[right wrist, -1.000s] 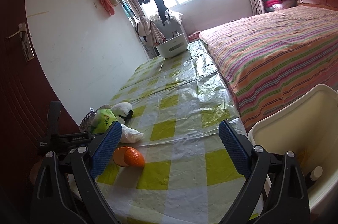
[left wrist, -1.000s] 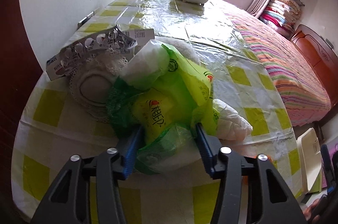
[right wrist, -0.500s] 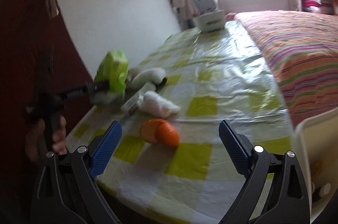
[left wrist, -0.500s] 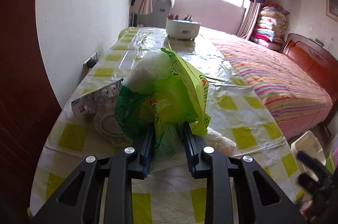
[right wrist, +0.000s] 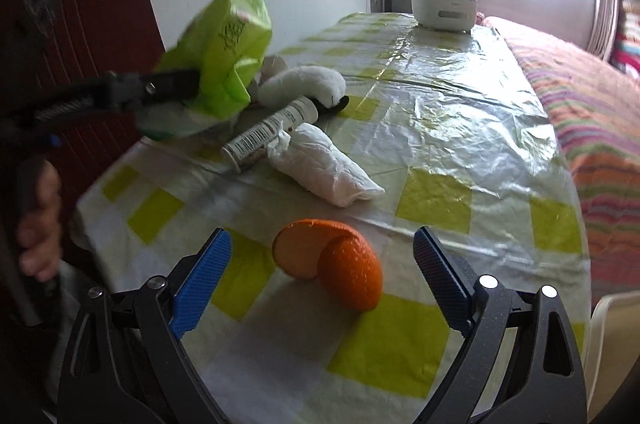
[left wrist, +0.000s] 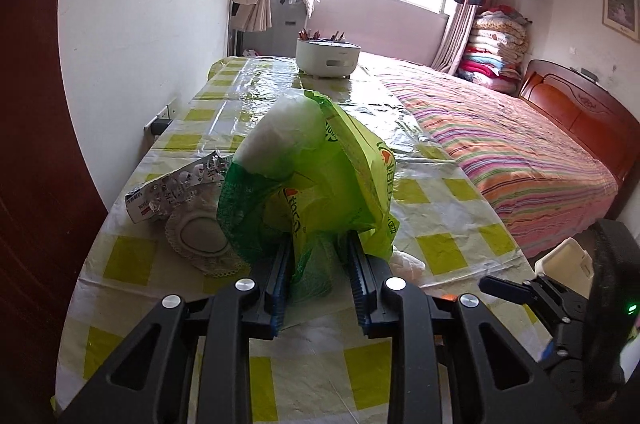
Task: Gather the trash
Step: 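Grasp the green plastic bag bundle with the left gripper, then grasp the orange peel with the right gripper while the left gripper holds the green bag, then drop the orange peel into the bin with the right gripper while the left drops the bag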
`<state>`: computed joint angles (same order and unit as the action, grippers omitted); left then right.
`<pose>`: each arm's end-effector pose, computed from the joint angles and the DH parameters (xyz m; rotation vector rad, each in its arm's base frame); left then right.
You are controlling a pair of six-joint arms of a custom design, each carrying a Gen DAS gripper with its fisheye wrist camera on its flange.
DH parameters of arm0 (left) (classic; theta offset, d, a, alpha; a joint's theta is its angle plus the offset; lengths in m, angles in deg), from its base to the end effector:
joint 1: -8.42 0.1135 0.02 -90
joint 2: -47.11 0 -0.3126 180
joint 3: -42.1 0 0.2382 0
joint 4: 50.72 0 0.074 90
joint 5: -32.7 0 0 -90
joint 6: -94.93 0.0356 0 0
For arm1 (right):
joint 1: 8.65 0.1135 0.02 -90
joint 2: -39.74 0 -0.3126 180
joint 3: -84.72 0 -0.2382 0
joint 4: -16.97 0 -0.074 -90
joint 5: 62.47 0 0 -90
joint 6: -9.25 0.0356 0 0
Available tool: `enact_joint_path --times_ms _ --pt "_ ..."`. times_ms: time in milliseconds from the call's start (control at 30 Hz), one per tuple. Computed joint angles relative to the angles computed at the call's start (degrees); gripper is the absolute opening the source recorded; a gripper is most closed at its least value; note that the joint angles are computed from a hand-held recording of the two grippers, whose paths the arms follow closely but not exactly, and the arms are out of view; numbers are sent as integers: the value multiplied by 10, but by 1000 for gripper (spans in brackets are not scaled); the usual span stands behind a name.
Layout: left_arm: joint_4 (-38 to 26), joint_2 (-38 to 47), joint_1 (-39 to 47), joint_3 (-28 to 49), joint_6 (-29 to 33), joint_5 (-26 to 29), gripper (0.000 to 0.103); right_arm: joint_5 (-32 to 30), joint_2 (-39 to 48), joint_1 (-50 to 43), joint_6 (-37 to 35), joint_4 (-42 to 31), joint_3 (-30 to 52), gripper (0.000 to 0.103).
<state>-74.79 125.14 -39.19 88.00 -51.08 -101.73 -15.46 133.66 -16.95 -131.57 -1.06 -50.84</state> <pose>0.1615 -0.1399 0.2100 -0.4313 2.1637 0.0300 0.2354 -0.0098 0.1519 -1.0371 2.1513 0.5821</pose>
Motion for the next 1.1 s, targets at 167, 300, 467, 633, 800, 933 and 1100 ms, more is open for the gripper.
enact_joint_path --times_ms 167,300,467,633,800,933,1100 --pt "1 4 -2 2 5 6 26 65 38 43 31 22 4 62" --pt "-3 8 -7 6 6 4 26 41 25 27 22 20 -4 36" --pt "6 13 -8 9 13 6 27 -4 -2 -14 -1 2 -11 34" --pt "22 27 -15 14 26 6 27 -44 -7 -76 -31 -38 4 34" --pt "28 57 -31 36 38 -1 27 -72 19 -134 -35 -64 44 34" --pt "41 78 -41 51 53 3 27 -96 37 -182 -20 -75 78 34" --pt "53 103 -51 71 72 3 27 -112 57 -236 1 -66 112 34"
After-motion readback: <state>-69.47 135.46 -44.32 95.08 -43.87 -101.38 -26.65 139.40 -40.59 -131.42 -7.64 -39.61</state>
